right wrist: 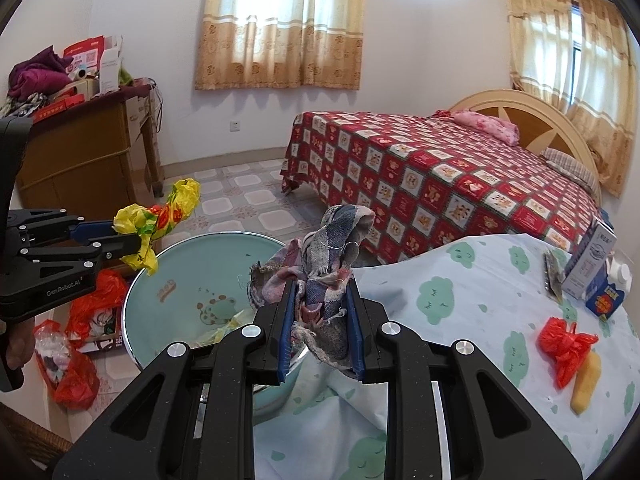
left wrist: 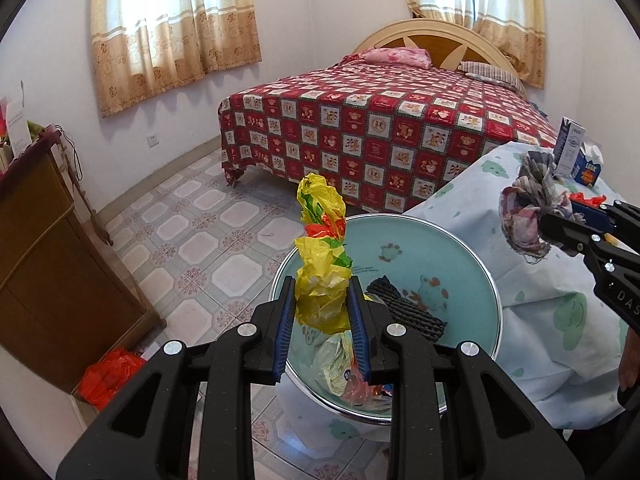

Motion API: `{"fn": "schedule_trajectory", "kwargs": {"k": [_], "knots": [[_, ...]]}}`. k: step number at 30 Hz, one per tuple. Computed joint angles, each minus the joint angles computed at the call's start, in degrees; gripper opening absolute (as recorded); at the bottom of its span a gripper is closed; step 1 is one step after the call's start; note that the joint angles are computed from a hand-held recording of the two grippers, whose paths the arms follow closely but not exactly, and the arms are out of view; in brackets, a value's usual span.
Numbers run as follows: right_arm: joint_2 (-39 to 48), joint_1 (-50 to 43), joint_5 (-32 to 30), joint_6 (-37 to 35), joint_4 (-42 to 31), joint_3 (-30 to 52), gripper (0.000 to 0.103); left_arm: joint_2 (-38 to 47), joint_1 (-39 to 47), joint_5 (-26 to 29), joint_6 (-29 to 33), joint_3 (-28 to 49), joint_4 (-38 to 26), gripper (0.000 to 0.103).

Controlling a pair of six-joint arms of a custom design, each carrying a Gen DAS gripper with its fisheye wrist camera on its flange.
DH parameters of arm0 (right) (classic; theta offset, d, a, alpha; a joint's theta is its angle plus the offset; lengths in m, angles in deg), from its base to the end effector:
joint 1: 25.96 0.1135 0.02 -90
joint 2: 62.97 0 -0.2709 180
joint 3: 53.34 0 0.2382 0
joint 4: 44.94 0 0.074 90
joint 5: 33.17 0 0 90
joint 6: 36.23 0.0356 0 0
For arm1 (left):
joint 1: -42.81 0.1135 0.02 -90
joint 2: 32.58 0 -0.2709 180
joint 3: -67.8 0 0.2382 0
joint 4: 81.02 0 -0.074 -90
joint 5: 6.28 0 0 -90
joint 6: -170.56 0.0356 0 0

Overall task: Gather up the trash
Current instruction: 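Open both tools to drop the bag and rag into the bucket, then grasp the yellow sponge with the right tool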

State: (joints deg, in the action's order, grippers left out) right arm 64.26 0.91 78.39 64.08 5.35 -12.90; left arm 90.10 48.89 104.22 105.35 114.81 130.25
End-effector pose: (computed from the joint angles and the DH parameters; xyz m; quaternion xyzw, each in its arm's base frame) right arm 0.2587 0.1164 0.0277 -0.0430 0.8802 -0.0174 0.4723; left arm 0.3015 0.0196 0.0356 0.2155 0.8839 -0.0566 0.4112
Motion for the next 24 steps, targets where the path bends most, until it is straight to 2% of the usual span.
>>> {"fn": "schedule_trajectory", "kwargs": {"k": [12,14,15,16,17,20,22,24], "knots": [[1.7,1.1,-1.3,-0.3,-3.2,3.7,0.024,1.1,-0.6,0.6,0.3,0.4,-0.5,0.028],[2.3,1.2,-2.1,-0.6,-4.0,4.6,0.027,1.2,-0.7,0.6,0.4,0.4,-0.5,0.03],[2.8,1.3,-2.3,-0.5,-3.7,4.8,0.033,1.2,-0.5,0.9,0.4,0.4,-0.7,0.031],[3.0,1.5,-2.0,-0.3,-3.5,4.9,0.041,1.2,-0.4,1.0,0.4,0.5,-0.9,0.04],[3.4,1.5,-1.9,0.0,-3.1,4.8,0.043,1.1,-0.3,1.0,0.2,0.3,-0.6,0.044],[3.7,1.3,-1.8,0.6,-2.5,4.1,0.044,1.3,-0.5,1.1,0.2,0.1,-0.5,0.047],[3.4,0.8,-1.4,1.3,-0.5,2.3,0.051,1.6,-0.9,0.7,0.1,-0.2,0.1,0.055],[2.9,0.4,-0.5,1.8,0.8,0.7,0.054,2.0,-1.4,0.0,0.3,-0.6,0.8,0.056]]}}
